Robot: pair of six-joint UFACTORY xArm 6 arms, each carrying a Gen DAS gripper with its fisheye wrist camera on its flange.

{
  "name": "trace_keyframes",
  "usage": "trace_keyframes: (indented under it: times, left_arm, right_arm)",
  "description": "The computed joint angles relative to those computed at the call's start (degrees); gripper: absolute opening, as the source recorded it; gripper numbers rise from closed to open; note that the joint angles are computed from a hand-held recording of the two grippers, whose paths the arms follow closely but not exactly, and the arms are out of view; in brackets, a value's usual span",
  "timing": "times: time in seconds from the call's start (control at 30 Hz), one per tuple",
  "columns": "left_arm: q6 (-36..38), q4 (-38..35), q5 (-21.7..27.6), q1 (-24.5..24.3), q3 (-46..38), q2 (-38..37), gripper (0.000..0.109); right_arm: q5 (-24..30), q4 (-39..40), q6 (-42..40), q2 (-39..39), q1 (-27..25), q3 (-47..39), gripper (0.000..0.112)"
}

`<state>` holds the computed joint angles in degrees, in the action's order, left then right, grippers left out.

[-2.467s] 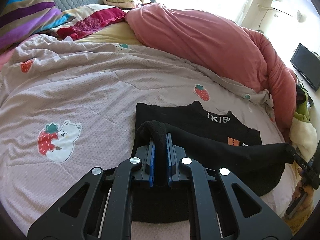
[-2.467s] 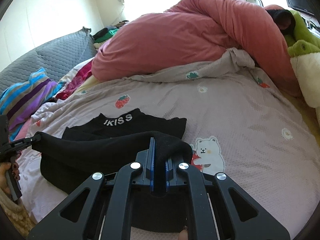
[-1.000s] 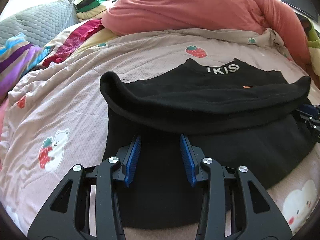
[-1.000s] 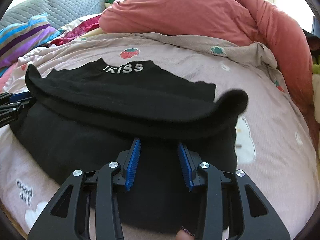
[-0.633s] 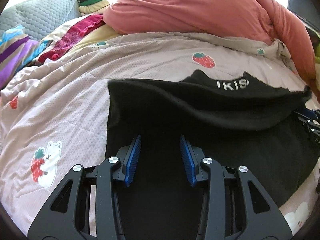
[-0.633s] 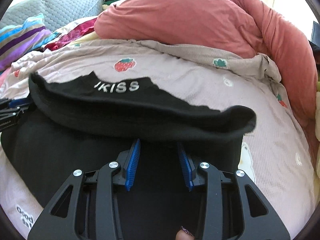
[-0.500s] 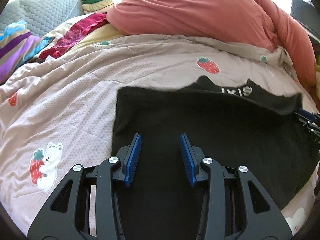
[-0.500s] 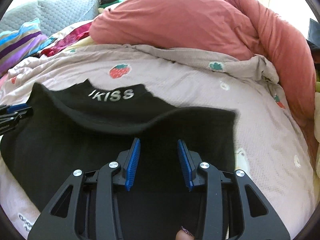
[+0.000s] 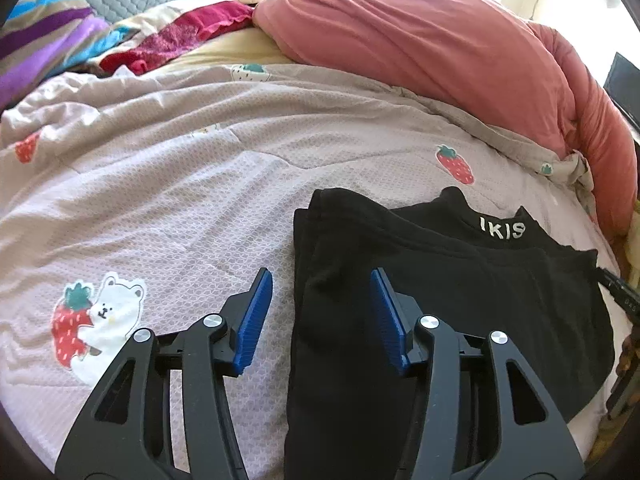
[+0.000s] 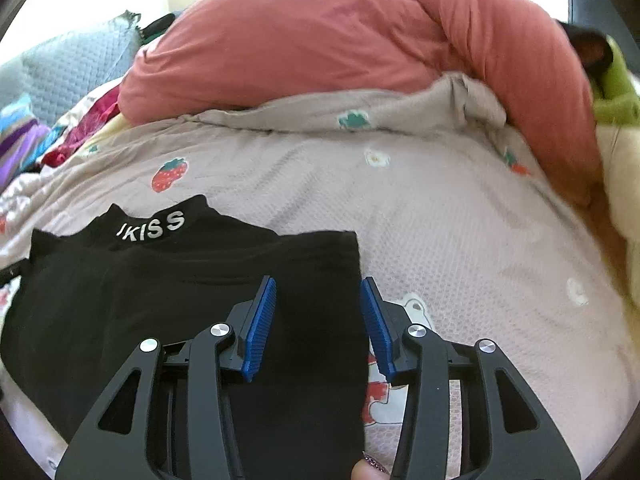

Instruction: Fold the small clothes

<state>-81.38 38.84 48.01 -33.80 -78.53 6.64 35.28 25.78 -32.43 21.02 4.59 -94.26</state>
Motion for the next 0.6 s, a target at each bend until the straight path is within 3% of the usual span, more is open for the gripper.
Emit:
trace_keyframes:
  times: [0.23,0.43,0.6]
  left_arm:
    - [1.0,-0.7,-4.0,1.5,1.0,0.4,0.042]
    - [3.2,-0.7,-4.1,1.4,0.1,1.5,0.005]
    - [2.3,2.3,-2.9,0.3,-0.5,0.8,0.003]
  right_arm:
    - [7.6,5.7,-1.2,4.5,-1.5,-6.0,0.044]
    - [9.8,11.6,-4.5,4.2,-2.5,-5.9,0.018]
    - [7.8,13.3,-6.3,1.9,-2.5,-3.5,0.011]
